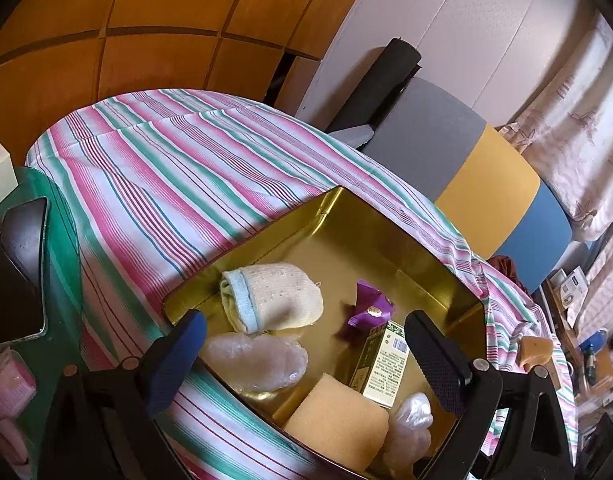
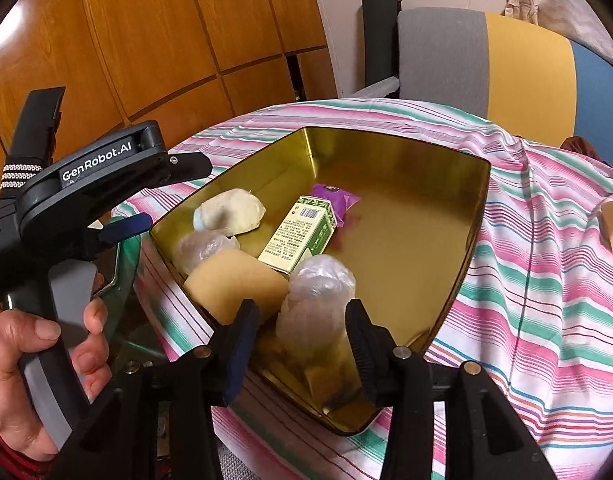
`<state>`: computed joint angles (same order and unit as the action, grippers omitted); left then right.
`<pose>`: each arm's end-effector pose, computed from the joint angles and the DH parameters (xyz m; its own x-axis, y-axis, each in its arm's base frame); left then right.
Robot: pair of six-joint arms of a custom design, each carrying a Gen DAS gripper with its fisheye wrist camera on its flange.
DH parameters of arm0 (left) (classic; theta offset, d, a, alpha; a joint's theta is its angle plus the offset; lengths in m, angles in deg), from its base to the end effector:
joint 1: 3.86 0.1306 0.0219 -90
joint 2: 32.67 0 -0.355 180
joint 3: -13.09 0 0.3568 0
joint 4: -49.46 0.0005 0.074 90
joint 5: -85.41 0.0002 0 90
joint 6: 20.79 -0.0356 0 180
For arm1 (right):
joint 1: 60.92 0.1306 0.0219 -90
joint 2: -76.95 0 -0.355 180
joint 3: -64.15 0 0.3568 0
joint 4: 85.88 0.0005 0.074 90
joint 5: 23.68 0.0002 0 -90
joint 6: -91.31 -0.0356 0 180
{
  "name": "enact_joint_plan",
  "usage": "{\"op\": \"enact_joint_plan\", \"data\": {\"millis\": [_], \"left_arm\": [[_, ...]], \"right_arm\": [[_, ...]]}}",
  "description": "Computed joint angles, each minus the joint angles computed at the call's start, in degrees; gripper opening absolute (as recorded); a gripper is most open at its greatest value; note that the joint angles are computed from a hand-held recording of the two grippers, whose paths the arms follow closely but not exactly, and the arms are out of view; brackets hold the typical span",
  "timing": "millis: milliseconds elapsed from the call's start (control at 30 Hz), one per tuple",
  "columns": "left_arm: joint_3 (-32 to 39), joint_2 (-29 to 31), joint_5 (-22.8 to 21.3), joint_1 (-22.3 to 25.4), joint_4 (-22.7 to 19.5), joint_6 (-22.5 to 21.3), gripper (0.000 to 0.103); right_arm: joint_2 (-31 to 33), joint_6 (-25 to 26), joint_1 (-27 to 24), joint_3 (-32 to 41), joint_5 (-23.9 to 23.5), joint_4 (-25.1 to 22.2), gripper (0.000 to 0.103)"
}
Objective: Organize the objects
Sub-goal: 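Carry the carton and plastic ball into the gold tray and release both, then move both tools back toward the remaining items on the cloth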
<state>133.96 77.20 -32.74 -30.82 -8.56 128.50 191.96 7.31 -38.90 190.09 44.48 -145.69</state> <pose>0.5105 -0.2414 0.4553 -0.4302 -0.6317 -0.6449 -0.5029 0.7610 -0.4099 0.5446 0.2340 0.4392 -0.6345 -0.3613 -0.6833 -0.6447 0.7351 0.2100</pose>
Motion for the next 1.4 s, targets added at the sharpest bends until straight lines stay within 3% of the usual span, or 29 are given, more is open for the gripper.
{"op": "enact_joint_plan", "data": {"millis": [433,900,1400], "left_arm": [[2.43,1.84,0.61,-1.56,0.10,-2.77,0.100],[8.96,6.70,5.58,-5.33,1.80,-12.25,0.101],[28.44,18.36,10.26,-9.48,-6.24,-19.25,0.101]], "right_arm": [[-2.03,-5.50,-2.83,-2.47,1.98,4.78,0.046],[-1.91,-12.14,-10.10,-3.43,4.25,5.21,0.046],[-3.36,-15.45,-17.68,-8.17,8.02,6.63,0.046]]}}
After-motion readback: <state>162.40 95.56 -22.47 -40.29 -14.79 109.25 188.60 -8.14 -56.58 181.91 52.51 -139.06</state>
